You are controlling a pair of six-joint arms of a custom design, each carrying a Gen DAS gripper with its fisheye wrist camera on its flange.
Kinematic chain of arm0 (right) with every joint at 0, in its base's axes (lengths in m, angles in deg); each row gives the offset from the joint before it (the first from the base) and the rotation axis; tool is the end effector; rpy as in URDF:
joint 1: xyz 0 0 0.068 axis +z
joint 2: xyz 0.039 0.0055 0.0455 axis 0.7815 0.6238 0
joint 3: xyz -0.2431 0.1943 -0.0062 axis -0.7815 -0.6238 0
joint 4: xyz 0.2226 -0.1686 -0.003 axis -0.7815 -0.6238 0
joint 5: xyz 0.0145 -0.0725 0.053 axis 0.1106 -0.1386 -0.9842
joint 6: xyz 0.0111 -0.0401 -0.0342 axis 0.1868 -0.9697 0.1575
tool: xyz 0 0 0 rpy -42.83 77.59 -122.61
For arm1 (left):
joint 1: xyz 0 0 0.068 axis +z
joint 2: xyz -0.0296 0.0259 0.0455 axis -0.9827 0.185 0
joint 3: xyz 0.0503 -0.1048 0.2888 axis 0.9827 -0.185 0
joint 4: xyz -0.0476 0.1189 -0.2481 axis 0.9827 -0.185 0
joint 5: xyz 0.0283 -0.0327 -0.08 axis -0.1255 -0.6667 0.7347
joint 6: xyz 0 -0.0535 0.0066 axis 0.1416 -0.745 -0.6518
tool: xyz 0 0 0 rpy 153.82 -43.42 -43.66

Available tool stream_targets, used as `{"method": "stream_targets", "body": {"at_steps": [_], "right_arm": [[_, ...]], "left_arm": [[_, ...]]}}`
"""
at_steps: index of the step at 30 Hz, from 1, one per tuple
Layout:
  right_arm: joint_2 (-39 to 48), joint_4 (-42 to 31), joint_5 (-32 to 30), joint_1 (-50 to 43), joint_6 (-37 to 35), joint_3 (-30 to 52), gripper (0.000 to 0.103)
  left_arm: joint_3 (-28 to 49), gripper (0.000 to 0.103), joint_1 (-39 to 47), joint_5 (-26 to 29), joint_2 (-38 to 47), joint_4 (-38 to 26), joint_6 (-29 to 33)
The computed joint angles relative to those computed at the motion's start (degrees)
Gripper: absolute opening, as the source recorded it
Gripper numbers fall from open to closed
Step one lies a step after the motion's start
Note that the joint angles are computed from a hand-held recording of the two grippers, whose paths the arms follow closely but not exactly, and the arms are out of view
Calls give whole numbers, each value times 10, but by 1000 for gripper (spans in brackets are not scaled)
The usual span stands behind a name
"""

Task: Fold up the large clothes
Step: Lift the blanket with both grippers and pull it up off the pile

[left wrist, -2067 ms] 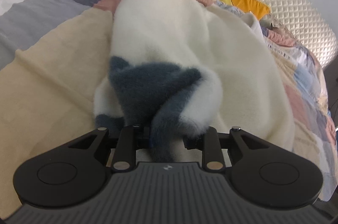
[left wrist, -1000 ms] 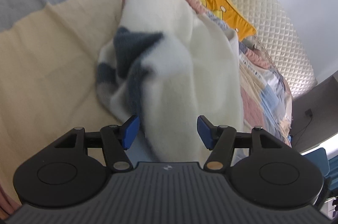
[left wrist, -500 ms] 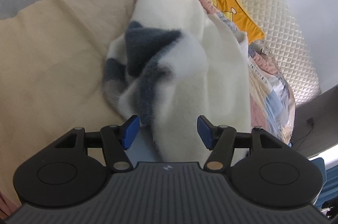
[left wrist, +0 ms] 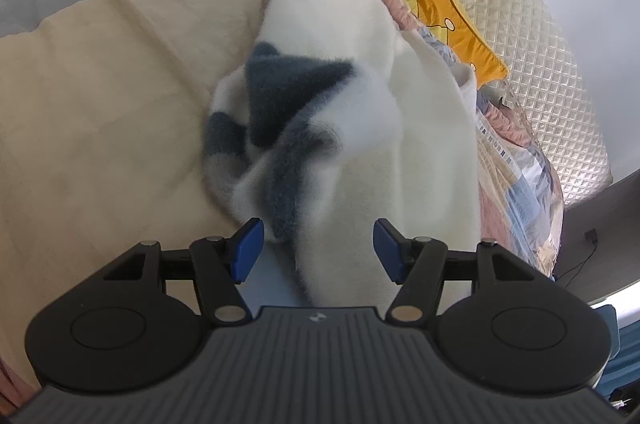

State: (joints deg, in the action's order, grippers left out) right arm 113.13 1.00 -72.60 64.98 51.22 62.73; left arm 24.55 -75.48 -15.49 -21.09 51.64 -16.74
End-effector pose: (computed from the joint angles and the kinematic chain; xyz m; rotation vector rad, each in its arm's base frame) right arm 0.3640 0.1139 0.1220 0.0413 2.3687 1.3526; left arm 0.1652 0.0107 0.1826 -1.1527 2.0101 -0.4863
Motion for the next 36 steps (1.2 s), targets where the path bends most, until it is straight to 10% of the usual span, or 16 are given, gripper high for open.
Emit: {"method": "stream_targets", "body": {"at_steps": [12, 29, 36], "right_arm": [[-71, 158, 73, -36, 54, -83, 13], [-57, 4, 151, -47, 18, -35, 15], [-36, -68, 85, -49, 27, -1, 44]], "left_arm": [[-17, 66, 41, 60, -7, 23, -9], [-17, 68, -104, 42, 107, 103, -19], [-24, 70, -101, 83, 199, 214, -29]]}}
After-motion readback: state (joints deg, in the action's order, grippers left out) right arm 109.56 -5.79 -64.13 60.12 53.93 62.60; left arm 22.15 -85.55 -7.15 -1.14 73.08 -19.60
